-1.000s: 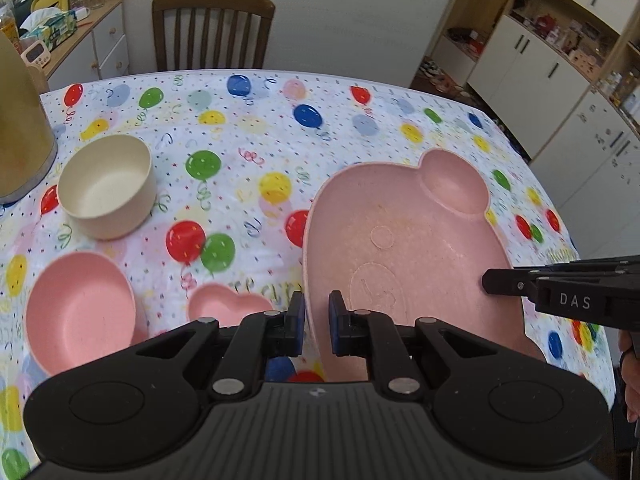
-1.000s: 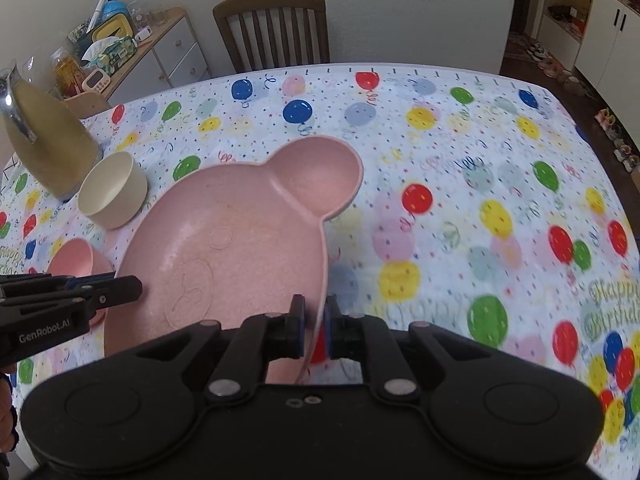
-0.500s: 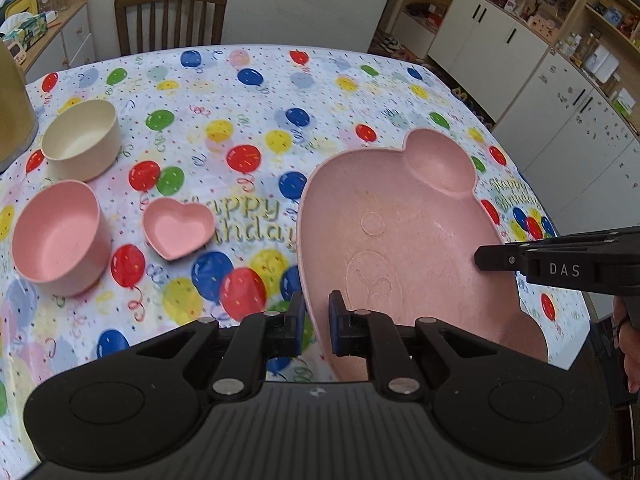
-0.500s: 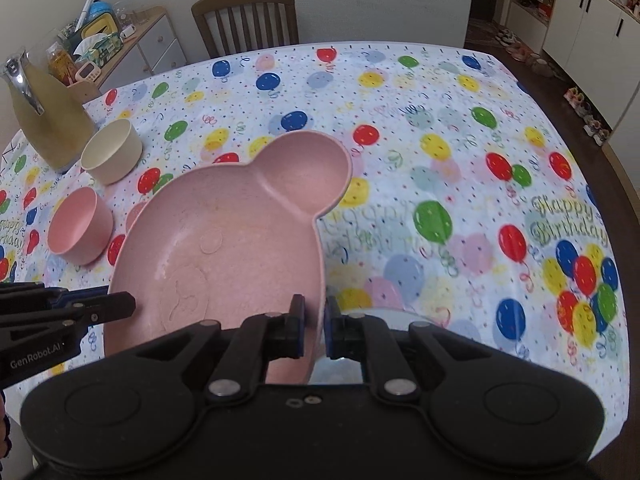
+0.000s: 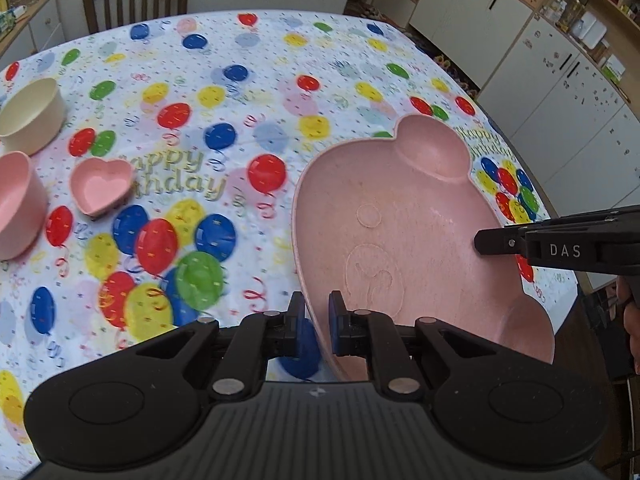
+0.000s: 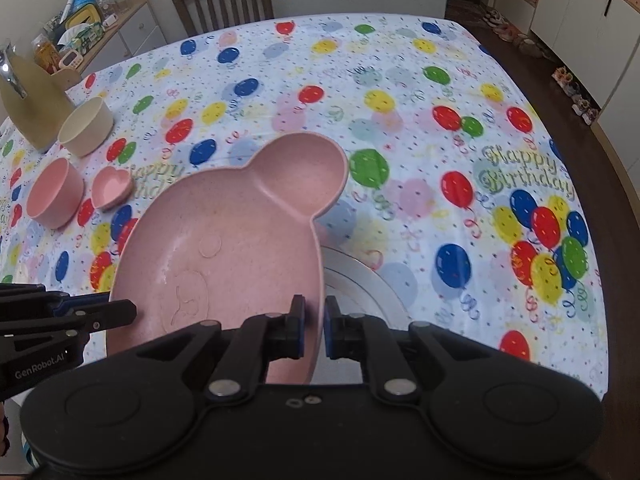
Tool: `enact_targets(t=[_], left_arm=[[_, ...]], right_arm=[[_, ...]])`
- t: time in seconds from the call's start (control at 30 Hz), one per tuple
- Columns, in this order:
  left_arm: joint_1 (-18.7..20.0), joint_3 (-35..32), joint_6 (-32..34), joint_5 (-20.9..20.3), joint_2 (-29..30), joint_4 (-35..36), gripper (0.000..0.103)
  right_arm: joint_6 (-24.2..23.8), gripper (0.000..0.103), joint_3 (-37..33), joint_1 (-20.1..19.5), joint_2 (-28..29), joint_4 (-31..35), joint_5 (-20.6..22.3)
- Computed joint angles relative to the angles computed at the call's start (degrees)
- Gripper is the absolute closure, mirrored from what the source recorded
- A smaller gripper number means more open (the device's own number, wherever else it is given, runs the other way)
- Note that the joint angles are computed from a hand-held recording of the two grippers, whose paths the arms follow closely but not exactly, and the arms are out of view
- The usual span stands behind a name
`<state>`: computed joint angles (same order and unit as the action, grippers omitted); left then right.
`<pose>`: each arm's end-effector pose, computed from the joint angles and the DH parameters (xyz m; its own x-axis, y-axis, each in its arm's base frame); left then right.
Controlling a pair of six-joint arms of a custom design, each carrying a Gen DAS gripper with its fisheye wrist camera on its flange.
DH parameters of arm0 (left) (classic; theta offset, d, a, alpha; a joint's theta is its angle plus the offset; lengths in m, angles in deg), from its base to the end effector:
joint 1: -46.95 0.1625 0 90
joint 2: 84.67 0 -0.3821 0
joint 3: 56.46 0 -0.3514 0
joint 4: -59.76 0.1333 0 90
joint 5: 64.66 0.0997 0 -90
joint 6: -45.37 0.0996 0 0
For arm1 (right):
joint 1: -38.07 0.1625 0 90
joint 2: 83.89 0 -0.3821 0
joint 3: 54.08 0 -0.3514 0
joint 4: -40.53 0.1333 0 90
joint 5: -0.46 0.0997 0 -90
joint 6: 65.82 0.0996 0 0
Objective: Organize plates and bowls
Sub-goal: 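Lift the pink bear plate with both grippers and carry it over the white plates, then lower the bear plate onto the white plates, open both grippers and withdraw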
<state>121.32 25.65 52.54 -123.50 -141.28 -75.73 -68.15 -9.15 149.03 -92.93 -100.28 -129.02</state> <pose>0.0028 -0.6760 0.2842 -0.8333 0.1727 -0.5251 0.3600 0.8904 -0.2785 0.3437 -0.7016 -0.0321 -0.7646 -0.1598 0.6243 -0.3771 0.8966 -0.2323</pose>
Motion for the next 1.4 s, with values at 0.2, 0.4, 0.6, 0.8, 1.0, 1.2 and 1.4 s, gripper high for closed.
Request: enact_targets(t=[0.2, 0.4, 0.6, 0.8, 1.0, 1.2, 1.4], left_arm=[[-1.0, 1.5, -1.3, -0.1, 1.6, 0.7, 0.091], [-1.3, 2.4, -2.1, -0.4, 2.7, 0.9, 0.091], [-1.0, 2.5, -2.2, 0.1, 3.6, 0.5, 0.091], [-0.3, 1.8, -2.0, -0.6, 4.2, 0.8, 0.091], [-0.1, 1.5, -1.3, -1.2, 4.4, 1.6, 0.091], [0.2, 2.1, 0.0, -2.5, 3.3, 1.0, 0.091], [0.1, 3.8, 2.7, -4.7, 0.2, 0.2, 0.09]], right_arm=[[0.7, 0.095, 8.7, -2.1, -5.2, -2.2, 0.1], [1.7, 0.095, 14.0, -3.7, -8.1, -3.2, 0.6], [1.6, 0.095, 15.5, -4.5, -8.4, -3.8, 0.9], [1.7, 0.095, 14.9, -4.7, -7.8, -3.6, 0.7], [2.4, 0.086, 13.6, -4.4, -7.2, -2.2, 0.1], [2.5, 0.082, 14.0, -3.1, -7.0, -3.6, -3.6], [0.1, 0.066, 14.0, -0.4, -7.0, -6.1, -4.5]])
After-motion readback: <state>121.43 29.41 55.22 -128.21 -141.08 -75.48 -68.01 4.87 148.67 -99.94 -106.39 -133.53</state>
